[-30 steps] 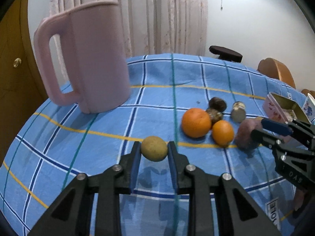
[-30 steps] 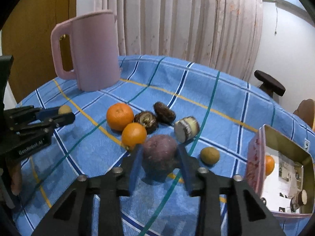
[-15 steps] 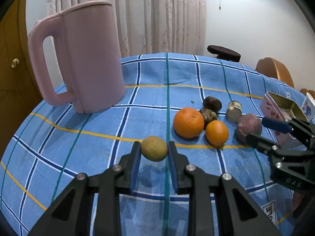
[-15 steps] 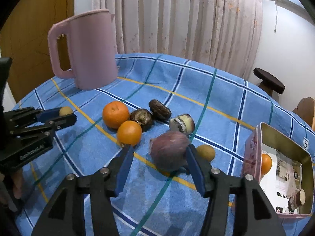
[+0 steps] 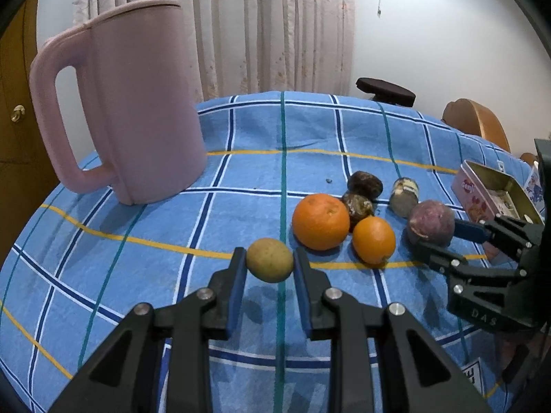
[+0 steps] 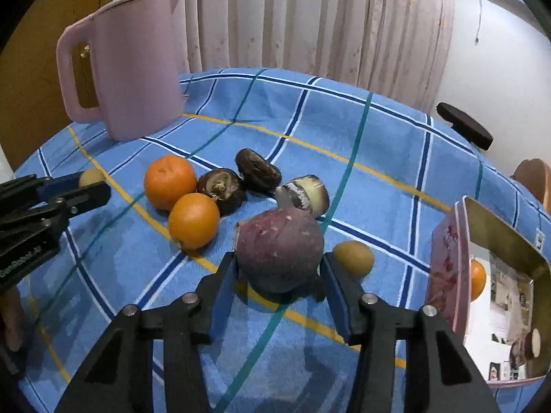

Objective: Organize fruits
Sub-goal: 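Grasp the kiwi with the left tool while the right tool grasps the purple fruit, then carry the kiwi and purple fruit into the tin tray and open both tools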

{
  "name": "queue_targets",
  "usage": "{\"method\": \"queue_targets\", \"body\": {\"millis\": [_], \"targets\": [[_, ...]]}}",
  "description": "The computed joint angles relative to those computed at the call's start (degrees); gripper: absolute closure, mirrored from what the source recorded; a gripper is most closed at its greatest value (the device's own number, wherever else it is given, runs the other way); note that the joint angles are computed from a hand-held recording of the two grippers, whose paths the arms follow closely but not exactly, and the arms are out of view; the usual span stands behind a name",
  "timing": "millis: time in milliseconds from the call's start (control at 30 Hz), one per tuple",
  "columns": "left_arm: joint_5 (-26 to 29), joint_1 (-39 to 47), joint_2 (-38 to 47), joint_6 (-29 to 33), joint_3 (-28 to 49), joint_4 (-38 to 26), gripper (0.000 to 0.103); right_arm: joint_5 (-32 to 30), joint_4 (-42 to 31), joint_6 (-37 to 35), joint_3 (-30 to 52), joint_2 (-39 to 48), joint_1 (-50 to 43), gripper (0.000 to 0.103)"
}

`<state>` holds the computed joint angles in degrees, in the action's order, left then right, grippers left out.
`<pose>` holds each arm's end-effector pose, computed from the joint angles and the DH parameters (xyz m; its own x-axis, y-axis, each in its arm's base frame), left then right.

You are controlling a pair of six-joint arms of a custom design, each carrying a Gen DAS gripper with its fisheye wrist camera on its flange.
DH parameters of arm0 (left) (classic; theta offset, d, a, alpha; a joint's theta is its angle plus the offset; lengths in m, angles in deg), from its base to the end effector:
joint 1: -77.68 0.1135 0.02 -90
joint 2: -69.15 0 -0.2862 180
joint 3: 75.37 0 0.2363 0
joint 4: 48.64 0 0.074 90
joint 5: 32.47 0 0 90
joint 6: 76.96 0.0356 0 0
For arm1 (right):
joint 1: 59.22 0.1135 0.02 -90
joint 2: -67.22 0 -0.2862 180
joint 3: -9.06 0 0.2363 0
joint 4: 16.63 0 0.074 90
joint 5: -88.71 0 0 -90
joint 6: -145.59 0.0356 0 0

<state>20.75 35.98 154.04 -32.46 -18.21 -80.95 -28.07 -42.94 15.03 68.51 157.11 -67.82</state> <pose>0.2045 -0.1536 0.1998 -0.6742 -0.1644 -0.7200 -0.2444 0.9696 0.0074 0.2804 -0.0262 0.1915 -0.5562 -0.5030 -0.6616 -0.6218 0.7800 -0.0703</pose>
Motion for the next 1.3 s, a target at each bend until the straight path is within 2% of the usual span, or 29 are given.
{"method": "queue_targets", "body": {"millis": [200,700,900,1300], "targets": [[-1.24,-1.06,0.15,-0.33,1.80,-1.69,0.075,-2.67,0.40,-0.44,-1.40,-2.45,-1.43,0.052],[-4.26,-5.92,4.21,-0.90,10.77,-6.46,0.075,-9.30,-4.88,-4.79,0.26,-7.54,-9.34,0.052],[-4.79,-7.24,8.17,1.60,17.09,-7.28,0.075,-11.60,-7.11,-6.33,3.49,-6.65,-13.70,0.052],[-3.25,-8.81,18.27,6.82,30.23,-6.10,0.075,-12.36,-7.86,-7.72,10.62,-0.25,-20.86,0.052]]}}
